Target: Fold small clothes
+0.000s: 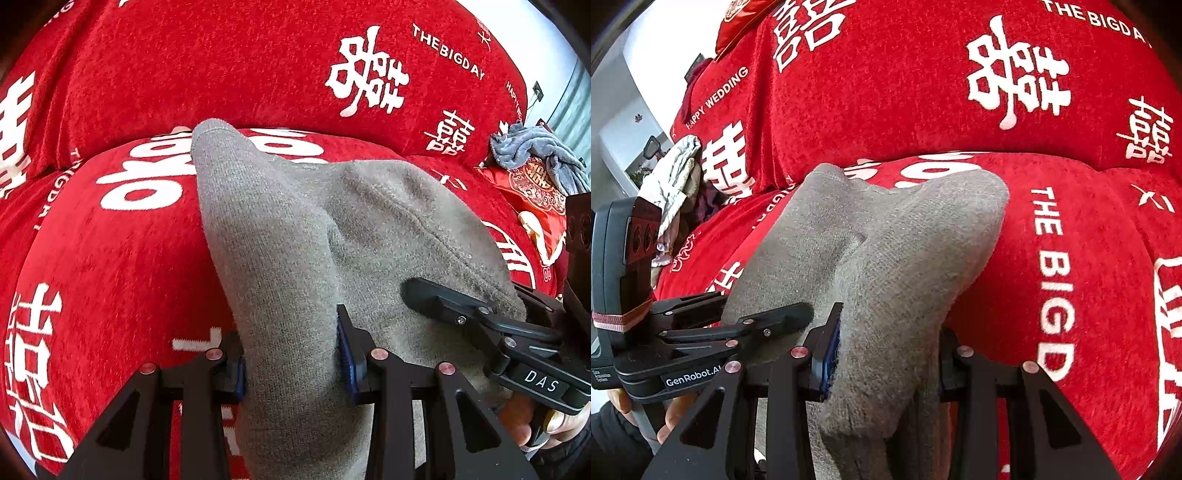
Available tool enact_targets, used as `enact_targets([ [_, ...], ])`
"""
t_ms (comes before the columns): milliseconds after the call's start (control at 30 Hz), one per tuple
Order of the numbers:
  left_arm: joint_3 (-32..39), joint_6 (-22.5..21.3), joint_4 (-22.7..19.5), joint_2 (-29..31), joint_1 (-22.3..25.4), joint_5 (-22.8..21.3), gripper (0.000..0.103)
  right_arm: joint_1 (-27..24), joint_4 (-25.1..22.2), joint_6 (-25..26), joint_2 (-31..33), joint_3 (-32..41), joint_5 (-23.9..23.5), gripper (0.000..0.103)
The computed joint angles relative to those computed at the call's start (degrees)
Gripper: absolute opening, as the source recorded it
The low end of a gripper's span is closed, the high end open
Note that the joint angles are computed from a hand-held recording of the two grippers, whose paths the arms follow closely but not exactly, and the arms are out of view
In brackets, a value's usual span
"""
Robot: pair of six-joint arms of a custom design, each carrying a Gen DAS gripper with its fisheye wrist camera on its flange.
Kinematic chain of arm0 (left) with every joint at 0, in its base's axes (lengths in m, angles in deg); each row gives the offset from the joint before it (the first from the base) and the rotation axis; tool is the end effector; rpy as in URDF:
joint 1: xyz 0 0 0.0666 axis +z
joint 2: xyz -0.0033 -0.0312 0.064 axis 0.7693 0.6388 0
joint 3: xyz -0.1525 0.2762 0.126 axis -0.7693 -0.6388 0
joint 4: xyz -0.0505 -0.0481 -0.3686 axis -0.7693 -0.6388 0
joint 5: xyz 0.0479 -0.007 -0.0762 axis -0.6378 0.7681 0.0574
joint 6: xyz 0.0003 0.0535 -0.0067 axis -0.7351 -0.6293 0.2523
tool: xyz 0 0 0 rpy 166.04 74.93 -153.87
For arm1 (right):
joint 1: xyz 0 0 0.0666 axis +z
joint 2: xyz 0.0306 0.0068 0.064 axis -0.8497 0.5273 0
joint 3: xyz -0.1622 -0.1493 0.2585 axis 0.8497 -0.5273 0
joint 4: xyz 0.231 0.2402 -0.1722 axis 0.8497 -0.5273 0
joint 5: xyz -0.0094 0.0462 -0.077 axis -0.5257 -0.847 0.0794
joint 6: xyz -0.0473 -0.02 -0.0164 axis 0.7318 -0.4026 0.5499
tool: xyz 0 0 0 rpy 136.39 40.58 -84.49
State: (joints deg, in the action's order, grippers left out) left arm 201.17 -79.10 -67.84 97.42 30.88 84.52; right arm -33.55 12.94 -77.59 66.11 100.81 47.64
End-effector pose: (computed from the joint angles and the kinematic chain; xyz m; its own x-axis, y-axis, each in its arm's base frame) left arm 0.5661 -0.2062 0.4218 -0.8560 0.1094 -0.5052 0.2562 0.9387 -0.2308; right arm 0.5549 0.2597 0.3935 -0.8017 0.0217 -0.5974 -0.2362 0.9065 0.3498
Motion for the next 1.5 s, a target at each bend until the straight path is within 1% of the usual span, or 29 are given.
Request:
enact_targets([
  [233,-5.9,0.2,2.3,-3.8,0.9,0.5,0.040,1.6,-0.1,0.7,-0.4,-0.3,1.3,0.042],
  [533,-11.3,0.3,4.4,-7.3,1.9,1.2,0.040,2.9,0.5,0.1,-1.0,-1.4,1.7,0.042],
  [700,-14.3,0.5,6.1,-9.4,2.1,1.0,0.040,3.8,1.5,0.3,-2.1,-3.0,2.6,0.042],
  [1000,-18.2,0.2,7.8,-12.1,2.3,1.1,0.040,4.8,2.9,0.3,-3.9,-5.8,3.8,0.042],
  [1167,-21.2,0.3,9.5,-13.0,2.5,1.6,0.041,4.6,3.9,-0.3,-4.2,-8.1,3.3,0.042],
  [1200,-21.8,0.3,9.9,-13.2,2.6,1.7,0.044,4.4,4.2,-0.6,-4.4,-8.8,3.0,0.042],
  [1267,-22.4,0.4,9.9,-13.4,2.8,1.6,0.056,3.7,4.3,-1.4,-4.4,-9.6,1.6,0.048],
  [1300,-22.5,0.4,9.6,-13.5,2.9,0.9,0.069,3.2,4.4,-2.6,-4.5,-10.2,0.6,0.051],
  [1333,-23.3,0.6,9.9,-14.1,3.1,-0.1,0.079,2.5,4.7,-3.8,-4.9,-11.2,-0.5,0.057],
  [1367,-24.3,0.9,10.6,-15.0,3.3,-1.3,0.081,1.9,5.2,-4.8,-5.5,-12.2,-1.3,0.059],
  [1400,-25.2,1.1,11.1,-15.9,3.8,-1.4,0.081,1.4,6.1,-5.9,-6.4,-13.6,-1.6,0.060],
  [1433,-25.5,1.3,11.0,-16.4,4.4,-0.6,0.081,1.1,7.2,-6.6,-7.7,-15.1,-1.0,0.060],
  [1500,-25.6,2.5,11.2,-17.5,5.7,-0.5,0.081,1.0,9.1,-6.6,-10.3,-17.2,1.8,0.060],
])
